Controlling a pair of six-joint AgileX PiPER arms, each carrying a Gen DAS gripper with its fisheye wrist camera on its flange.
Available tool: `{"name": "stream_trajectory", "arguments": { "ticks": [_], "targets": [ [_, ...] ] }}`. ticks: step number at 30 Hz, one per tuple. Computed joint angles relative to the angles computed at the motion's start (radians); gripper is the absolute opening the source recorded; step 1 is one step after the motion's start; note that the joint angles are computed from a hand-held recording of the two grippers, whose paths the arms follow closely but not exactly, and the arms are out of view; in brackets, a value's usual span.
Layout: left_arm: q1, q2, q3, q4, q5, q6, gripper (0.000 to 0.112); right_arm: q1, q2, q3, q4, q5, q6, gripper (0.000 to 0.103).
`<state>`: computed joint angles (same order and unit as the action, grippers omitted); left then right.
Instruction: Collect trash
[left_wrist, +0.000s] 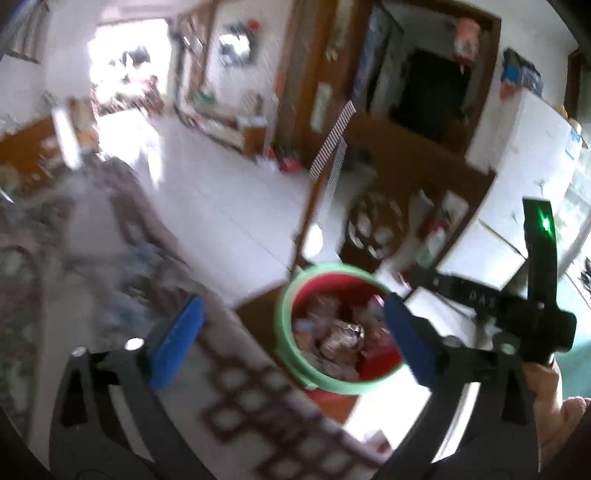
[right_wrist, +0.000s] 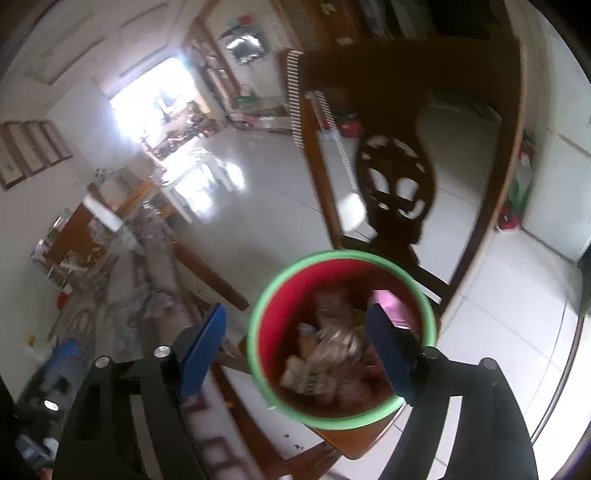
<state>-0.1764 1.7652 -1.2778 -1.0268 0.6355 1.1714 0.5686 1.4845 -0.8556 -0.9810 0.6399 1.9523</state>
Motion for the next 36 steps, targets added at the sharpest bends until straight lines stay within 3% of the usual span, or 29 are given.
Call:
{"name": "stream_trajectory", "arguments": {
  "ticks": [7, 12, 14, 16, 19, 24, 27, 31, 36],
  "targets": [
    [0.296, -0.2, 0.085, -0.203, 0.038, 0.289, 0.098, 0.275, 0.194, -0.386, -0.068, 0.3, -0.091, 0.097],
    [0.504, -0.212, 0.058, -0.316, 0.138, 0.326, 0.098, 0.432, 0.415, -0.671, -0.251, 0.477, -0.064, 0.096],
    [0.568, -0.204, 0.075, -0.391, 0.131, 0.358, 0.098, 0.46, 0.513, -0.769, -0.299, 0.509, -0.059, 0.096],
    [0.608, -0.176, 0.052, -0.37, 0.122, 0.317, 0.098, 0.463, 0.572, -0.826, -0.28, 0.479, -0.091, 0.096],
    [0.649, -0.145, 0.005, -0.312, 0.152, 0.259, 0.098, 0.421, 0.645, -0.945, -0.132, 0.394, -0.259, 0.096],
    [0.675, -0.136, -0.011, -0.328, 0.161, 0.239, 0.098, 0.44, 0.713, -1.026, -0.17, 0.479, -0.276, 0.096],
    [0.687, -0.127, -0.02, -0.312, 0.191, 0.204, 0.098, 0.435, 0.708, -1.006, -0.162, 0.484, -0.254, 0.096],
    [0.69, -0.144, 0.007, -0.319, 0.159, 0.228, 0.098, 0.448, 0.716, -1.014, -0.141, 0.508, -0.251, 0.096],
    [0.689, -0.13, -0.016, -0.255, 0.152, 0.141, 0.098, 0.448, 0.718, -1.015, -0.139, 0.508, -0.254, 0.096]
  ]
}}
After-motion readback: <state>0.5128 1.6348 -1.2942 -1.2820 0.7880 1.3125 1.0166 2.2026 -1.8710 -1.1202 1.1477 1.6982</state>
